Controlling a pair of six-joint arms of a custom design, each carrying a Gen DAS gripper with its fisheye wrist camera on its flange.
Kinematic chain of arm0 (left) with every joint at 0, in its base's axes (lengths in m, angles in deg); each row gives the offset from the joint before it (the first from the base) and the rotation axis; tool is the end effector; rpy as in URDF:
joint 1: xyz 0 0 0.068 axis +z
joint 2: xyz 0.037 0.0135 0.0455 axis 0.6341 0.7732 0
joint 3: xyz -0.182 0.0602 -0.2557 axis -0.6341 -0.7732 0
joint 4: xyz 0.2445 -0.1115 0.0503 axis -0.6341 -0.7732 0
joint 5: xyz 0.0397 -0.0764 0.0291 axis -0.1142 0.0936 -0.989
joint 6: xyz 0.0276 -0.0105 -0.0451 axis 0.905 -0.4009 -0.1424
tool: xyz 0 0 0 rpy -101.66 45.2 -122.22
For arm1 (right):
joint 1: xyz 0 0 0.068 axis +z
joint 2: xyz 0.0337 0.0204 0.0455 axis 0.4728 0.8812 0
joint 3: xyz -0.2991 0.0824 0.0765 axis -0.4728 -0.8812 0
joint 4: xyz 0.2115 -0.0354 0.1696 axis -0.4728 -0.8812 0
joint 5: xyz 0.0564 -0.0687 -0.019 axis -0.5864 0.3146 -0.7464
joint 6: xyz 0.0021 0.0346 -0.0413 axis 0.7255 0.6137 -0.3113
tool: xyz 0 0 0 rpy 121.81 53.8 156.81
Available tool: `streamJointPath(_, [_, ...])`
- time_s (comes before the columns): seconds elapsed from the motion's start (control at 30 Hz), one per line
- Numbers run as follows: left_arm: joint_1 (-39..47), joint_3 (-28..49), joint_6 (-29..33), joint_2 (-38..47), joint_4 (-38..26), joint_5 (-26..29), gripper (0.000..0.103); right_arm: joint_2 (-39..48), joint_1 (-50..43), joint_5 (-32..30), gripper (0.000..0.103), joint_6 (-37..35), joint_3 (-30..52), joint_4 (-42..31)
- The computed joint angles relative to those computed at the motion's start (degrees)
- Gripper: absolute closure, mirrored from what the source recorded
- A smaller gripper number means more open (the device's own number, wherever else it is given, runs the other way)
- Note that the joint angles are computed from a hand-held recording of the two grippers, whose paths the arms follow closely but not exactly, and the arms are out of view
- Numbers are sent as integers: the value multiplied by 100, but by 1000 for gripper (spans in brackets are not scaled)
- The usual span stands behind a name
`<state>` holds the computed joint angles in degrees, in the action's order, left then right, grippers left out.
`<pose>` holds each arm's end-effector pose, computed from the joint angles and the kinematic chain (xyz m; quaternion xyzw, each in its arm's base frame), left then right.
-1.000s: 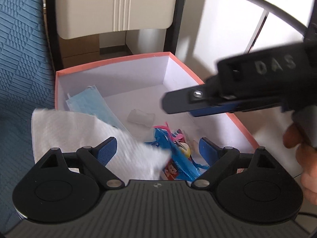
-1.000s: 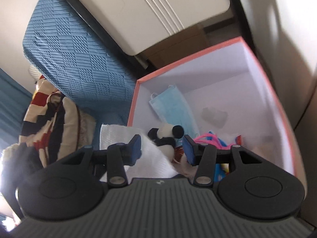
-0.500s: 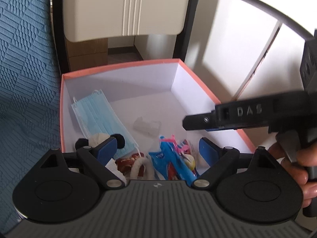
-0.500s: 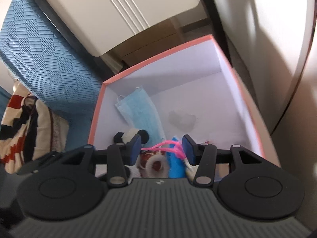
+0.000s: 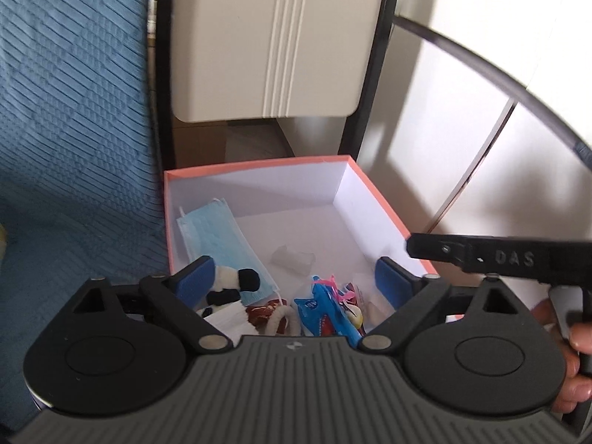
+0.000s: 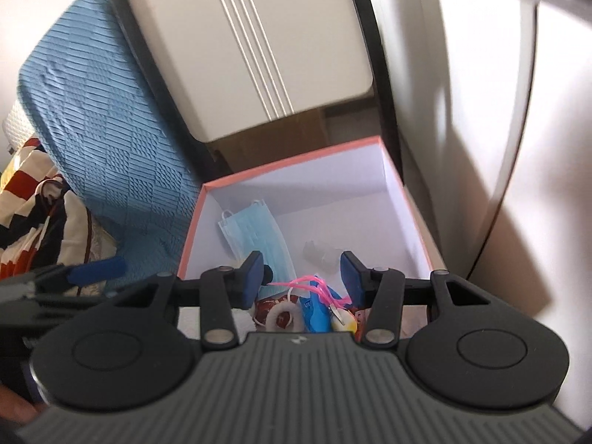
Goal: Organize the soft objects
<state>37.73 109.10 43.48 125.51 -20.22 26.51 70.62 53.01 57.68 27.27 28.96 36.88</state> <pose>0.2558 -0.0142 0.3053 0.0264 0.9202 -0.1054 0.3760 0.2999 0.1416 0.3366 -0.0457 0.9271 0.1768 0.3273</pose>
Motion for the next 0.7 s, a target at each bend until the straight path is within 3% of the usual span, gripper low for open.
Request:
streamJointPath(0.17, [399,192,229,-664,-750,155,4,-694,640,824,54,276,-134,-331])
streamJointPath(0.47, [1698,642,1032,-1625,-2231,1033,1,-1415,2122,2507,54,1313,-60,-1162])
streamJointPath(0.53, [2066,723,1323,-1759,-2546,1264,1,-1470,2491,2859,43,1630,-44,-1381])
streamJointPath(0.6, [2549,770,1697,-1901,-2873,1615,1,-1510,2837,3182,23,1906,-57,-1539])
streamJointPath(0.7, [3207,822,2217,-1984,-3296,2040,1,-1429,3322,3632,17,2376,61,-1926])
